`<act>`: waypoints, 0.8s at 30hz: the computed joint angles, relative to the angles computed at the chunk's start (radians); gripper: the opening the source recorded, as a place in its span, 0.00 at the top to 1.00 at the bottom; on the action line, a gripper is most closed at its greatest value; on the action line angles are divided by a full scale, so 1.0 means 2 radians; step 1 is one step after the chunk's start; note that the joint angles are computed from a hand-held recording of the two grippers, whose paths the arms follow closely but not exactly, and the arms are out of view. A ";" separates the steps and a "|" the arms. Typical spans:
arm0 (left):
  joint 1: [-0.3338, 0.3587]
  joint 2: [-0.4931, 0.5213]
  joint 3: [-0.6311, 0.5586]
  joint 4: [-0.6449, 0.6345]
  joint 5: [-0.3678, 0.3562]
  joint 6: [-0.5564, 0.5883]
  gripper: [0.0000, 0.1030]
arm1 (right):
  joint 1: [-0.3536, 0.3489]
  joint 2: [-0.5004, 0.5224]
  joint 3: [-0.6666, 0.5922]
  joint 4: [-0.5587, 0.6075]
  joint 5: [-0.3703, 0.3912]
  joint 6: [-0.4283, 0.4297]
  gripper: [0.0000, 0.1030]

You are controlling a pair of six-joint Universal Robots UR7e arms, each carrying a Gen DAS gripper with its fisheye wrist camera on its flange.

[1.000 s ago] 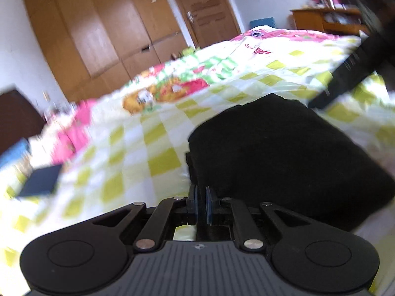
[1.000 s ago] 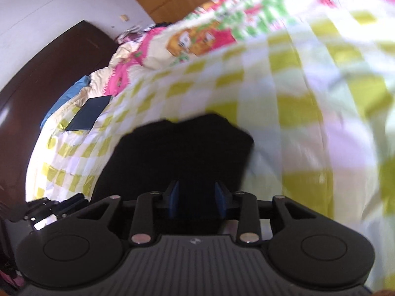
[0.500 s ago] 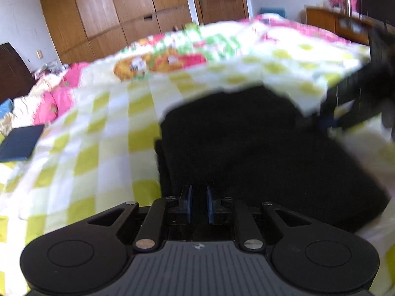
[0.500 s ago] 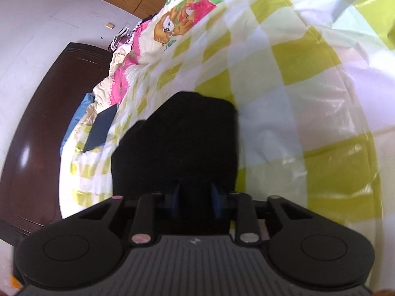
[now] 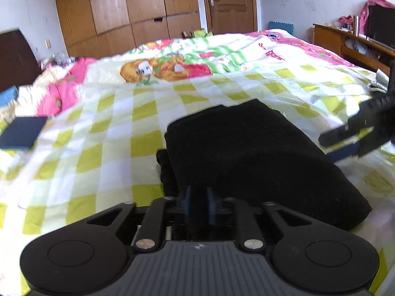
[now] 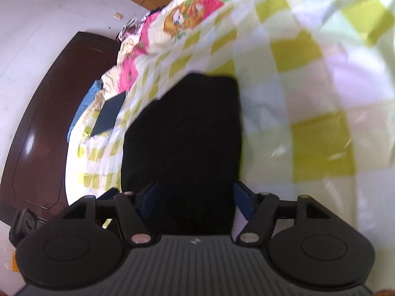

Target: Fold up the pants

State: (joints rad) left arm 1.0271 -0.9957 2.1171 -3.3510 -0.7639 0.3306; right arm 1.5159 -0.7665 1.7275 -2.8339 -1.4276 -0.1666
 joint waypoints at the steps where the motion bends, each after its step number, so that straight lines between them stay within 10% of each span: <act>1: 0.005 0.006 -0.005 0.001 0.001 0.008 0.53 | 0.003 0.006 0.000 -0.007 -0.002 0.001 0.28; 4: 0.020 0.020 -0.013 -0.026 -0.003 0.030 0.35 | 0.012 0.023 -0.012 -0.013 -0.011 -0.018 0.20; 7: 0.042 0.009 -0.021 0.004 -0.028 -0.020 0.20 | 0.019 0.032 -0.030 0.003 -0.040 -0.012 0.46; 12: 0.036 0.008 -0.008 0.013 -0.049 -0.108 0.50 | 0.002 -0.003 -0.013 0.028 -0.018 -0.037 0.70; 20: -0.010 0.083 -0.043 -0.010 -0.072 -0.118 0.50 | -0.005 -0.042 -0.019 0.006 -0.096 -0.027 0.68; 24: -0.035 0.119 -0.080 0.011 -0.025 -0.074 0.50 | 0.017 -0.050 -0.013 -0.038 -0.160 -0.096 0.61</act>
